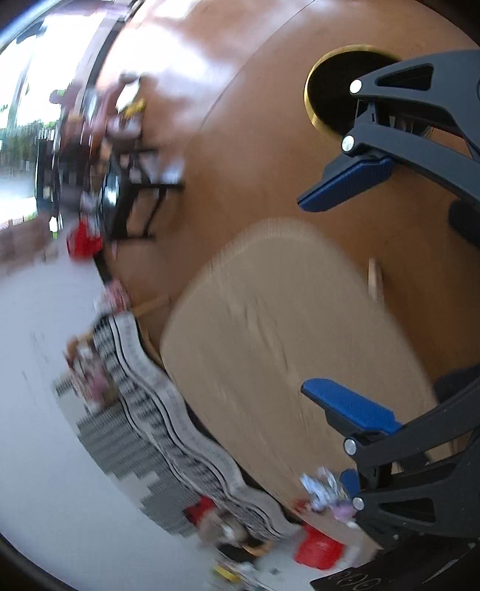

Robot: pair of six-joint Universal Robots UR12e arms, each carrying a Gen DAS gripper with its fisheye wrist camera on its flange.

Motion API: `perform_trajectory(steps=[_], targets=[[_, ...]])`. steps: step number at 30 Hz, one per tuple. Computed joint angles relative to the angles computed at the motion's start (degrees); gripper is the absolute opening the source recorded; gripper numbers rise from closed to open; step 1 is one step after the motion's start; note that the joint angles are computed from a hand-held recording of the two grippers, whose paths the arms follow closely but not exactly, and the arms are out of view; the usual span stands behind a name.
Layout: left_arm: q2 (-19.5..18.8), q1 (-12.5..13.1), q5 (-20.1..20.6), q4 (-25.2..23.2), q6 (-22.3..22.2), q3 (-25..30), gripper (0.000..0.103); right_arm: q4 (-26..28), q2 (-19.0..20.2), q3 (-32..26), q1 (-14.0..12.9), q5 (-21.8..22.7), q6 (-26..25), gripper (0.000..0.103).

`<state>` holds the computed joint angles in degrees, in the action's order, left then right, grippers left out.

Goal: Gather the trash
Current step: 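Move both open tools back over the table, then grasp the white tissue pack with the left tool while the right tool grasps crumpled foil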

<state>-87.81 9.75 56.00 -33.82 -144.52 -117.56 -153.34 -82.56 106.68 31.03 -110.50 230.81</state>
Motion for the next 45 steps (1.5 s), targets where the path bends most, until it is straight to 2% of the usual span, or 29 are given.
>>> perform_trajectory(steps=[2, 6, 10, 12, 13, 16, 19, 28, 33, 36, 38, 39, 40, 41, 42, 43, 44, 45], targets=[[0.21, 3.96, 1.15, 2.29, -1.47, -0.21, 0.09, -0.35, 3.09, -3.7, 0.91, 1.54, -2.11, 0.088], [-0.4, 9.27, 4.36, 8.74, -3.78, -0.59, 0.092, 0.71, 9.83, -12.64, 2.66, 5.48, -6.75, 0.088], [-1.86, 14.41, 8.3, 10.67, -7.35, 0.38, 0.092, 3.1, 16.19, -21.51, 4.79, 8.01, -11.49, 0.088], [-2.88, 16.08, 10.04, 10.15, -9.56, 1.16, 0.092, 4.89, 19.31, -25.88, 5.71, 9.16, -13.37, 0.088], [-3.18, 17.59, 10.06, 9.22, -10.53, 1.32, 0.092, 5.69, 20.58, -27.65, 6.05, 9.85, -14.17, 0.088], [-4.28, 19.59, 10.28, 6.66, -12.77, 2.27, 0.092, 8.26, 23.97, -32.31, 6.73, 11.64, -15.91, 0.088], [-5.37, 20.15, 11.71, 7.51, -13.59, 2.57, 0.092, 10.89, 27.21, -36.72, 7.08, 13.5, -16.87, 0.088], [-8.34, 18.0, 17.36, 9.62, -18.1, 3.42, 0.092, 15.2, 34.49, -46.79, 7.69, 16.56, -17.23, 0.088], [-8.72, 19.02, 16.95, 5.36, -19.37, 3.93, 0.092, 18.48, 38.62, -52.92, 7.46, 19.02, -15.9, 0.088], [-8.57, 20.25, 15.85, 4.16, -19.07, 3.78, 0.092, 20.17, 40.07, -55.23, 7.51, 19.82, -15.87, 0.076], [-8.45, 21.15, 14.67, 3.79, -19.11, 3.63, 0.09, 21.07, 40.74, -56.43, 7.57, 20.22, -16.26, 0.062], [-8.38, 21.55, 13.91, 3.66, -19.09, 3.59, 0.085, 21.43, 41.02, -56.95, 7.6, 20.31, -16.46, 0.059], [-8.28, 21.96, 13.14, 3.57, -18.76, 3.48, 0.081, 21.6, 41.21, -57.27, 7.6, 20.57, -16.5, 0.05], [-8.26, 22.16, 12.85, 3.39, -18.44, 3.54, 0.071, 21.79, 41.37, -57.51, 7.52, 21.31, -16.45, 0.039], [-8.19, 22.35, 12.53, 3.22, -17.92, 3.54, 0.06, 21.72, 41.56, -57.71, 7.45, 22.13, -16.24, 0.035], [-8.1, 22.48, 12.24, 3.18, -17.58, 3.5, 0.056, 21.65, 41.53, -57.62, 7.42, 22.54, -16.17, 0.028], [-7.96, 22.6, 11.97, 3.52, -17.2, 3.4, 0.049, 21.14, 41.42, -57.39, 7.41, 22.7, -16.03, 0.023], [-7.83, 22.53, 12.26, 4.08, -17.19, 3.33, 0.045, 19.96, 41.18, -56.86, 7.44, 22.6, -15.82, 0.023]])
